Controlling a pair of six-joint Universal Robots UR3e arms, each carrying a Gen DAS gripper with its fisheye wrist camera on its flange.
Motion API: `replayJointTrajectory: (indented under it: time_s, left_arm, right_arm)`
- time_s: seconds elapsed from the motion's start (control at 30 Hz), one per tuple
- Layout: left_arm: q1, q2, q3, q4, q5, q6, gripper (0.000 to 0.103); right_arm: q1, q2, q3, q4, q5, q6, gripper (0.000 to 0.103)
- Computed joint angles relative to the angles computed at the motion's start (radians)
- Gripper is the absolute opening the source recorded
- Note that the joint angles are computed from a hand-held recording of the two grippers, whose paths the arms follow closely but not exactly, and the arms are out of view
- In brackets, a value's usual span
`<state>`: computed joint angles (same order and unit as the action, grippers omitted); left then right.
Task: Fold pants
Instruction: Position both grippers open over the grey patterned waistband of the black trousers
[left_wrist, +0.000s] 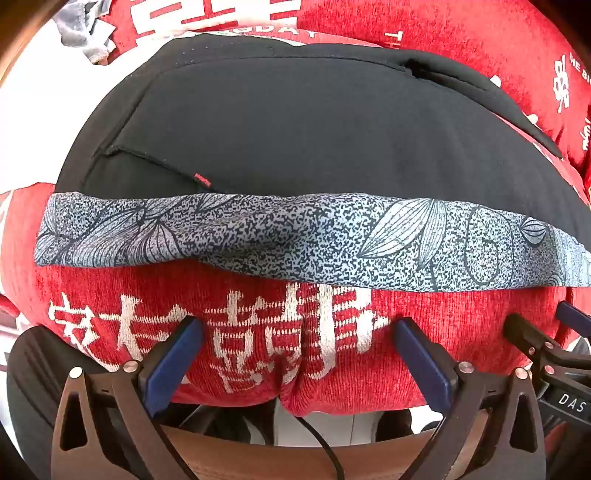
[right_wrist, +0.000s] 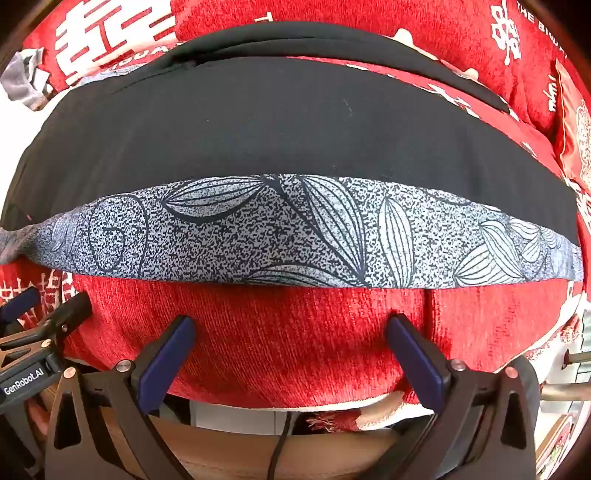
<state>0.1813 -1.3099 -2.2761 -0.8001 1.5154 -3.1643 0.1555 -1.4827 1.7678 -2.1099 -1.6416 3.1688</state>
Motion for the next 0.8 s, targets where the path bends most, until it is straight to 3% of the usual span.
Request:
replayJointTrajectory:
  time_s: [0.37, 0.53, 0.67, 0.8]
  left_arm:
    - [-0.090, 0.003, 0.036, 0.032, 0.077, -0.023, 0.103]
    - [-0.227, 0.081, 0.096, 0.072, 0.191, -0.001, 0.103]
    - [-0.139, 0.066, 0.186, -0.012, 0.104, 0.036, 0.103]
    - [-0.036, -0.075, 0.301, -0.057, 0.063, 0.049, 0.103]
  right_arm:
    - [-0.054, -0.102, 0.138, -0.062, 0.041, -0.056, 0.103]
    - [-0.059, -0.103, 0.022, 0.017, 0.052, 0.002, 0.103]
    - [-0.058, -0.124, -0.039, -0.001, 0.033, -0.038, 0.103]
    - [-0.007, 0.034, -0.254, 0.068, 0.020, -0.041, 0.103]
